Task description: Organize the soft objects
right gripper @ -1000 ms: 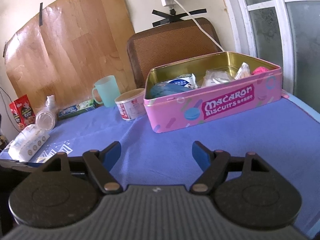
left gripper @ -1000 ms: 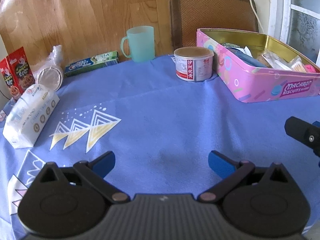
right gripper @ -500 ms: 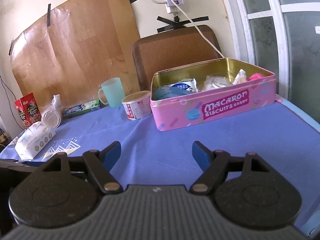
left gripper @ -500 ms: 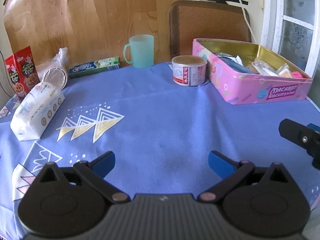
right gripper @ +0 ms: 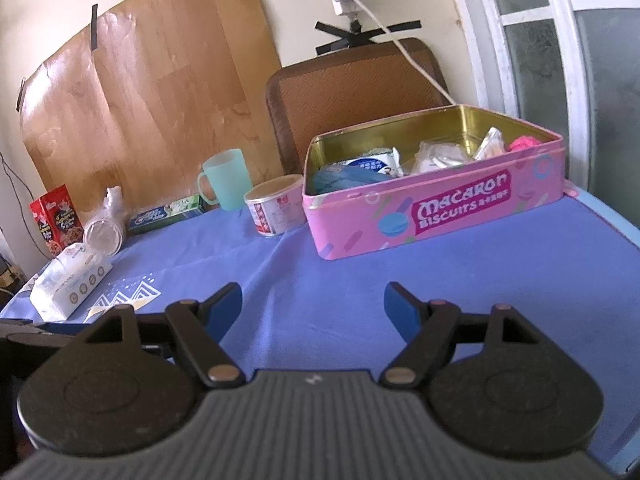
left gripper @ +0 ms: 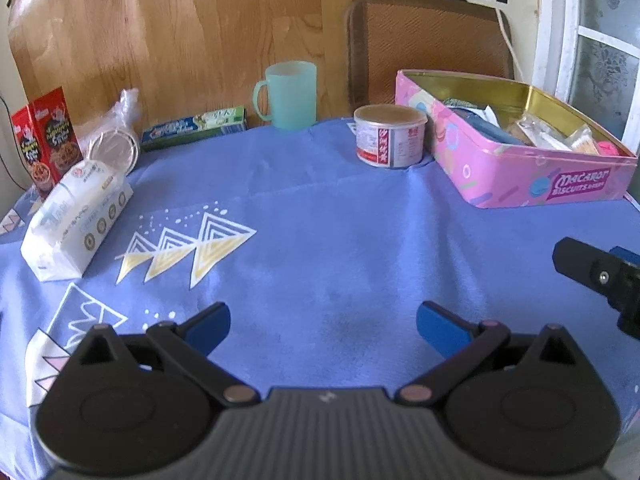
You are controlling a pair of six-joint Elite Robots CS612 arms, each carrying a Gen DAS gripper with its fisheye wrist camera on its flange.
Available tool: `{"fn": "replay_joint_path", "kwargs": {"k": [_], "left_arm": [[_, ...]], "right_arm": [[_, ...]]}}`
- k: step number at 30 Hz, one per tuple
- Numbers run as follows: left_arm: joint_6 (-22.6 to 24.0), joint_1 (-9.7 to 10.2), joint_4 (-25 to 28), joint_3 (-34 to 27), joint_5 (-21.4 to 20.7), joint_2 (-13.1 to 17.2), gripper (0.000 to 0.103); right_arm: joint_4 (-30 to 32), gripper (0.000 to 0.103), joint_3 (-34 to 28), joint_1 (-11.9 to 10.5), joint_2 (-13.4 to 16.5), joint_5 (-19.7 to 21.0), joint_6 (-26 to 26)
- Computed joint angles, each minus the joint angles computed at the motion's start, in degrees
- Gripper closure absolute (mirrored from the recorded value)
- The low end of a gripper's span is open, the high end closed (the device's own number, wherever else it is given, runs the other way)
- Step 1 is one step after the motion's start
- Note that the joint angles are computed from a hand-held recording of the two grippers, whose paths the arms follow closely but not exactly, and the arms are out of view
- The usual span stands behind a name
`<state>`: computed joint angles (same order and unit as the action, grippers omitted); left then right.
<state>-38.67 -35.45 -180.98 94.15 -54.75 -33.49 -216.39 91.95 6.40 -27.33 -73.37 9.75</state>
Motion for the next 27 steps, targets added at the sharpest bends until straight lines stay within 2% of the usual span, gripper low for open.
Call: {"fn": "replay_joint_path", "kwargs": {"k": [8,18,27], "left_arm": [[0.1,0.56,1.8,-1.3,-2.1,0.7,0.0],[1.0,1.26,0.2,-1.6,-5.5,1.4,0.0],[0.7,1.62,-0.3,-0.9,-5.8,1.1,0.0]], "right_arm": [[0.3,0.023,-0.9,0.3,0.4,-1.2,-0.8],[0.5,0.023,-1.1,0.8,0.8,-3.9,-0.2],[0.7,0.023,-1.9,1.4,1.0,-4.1,-1.1]]}}
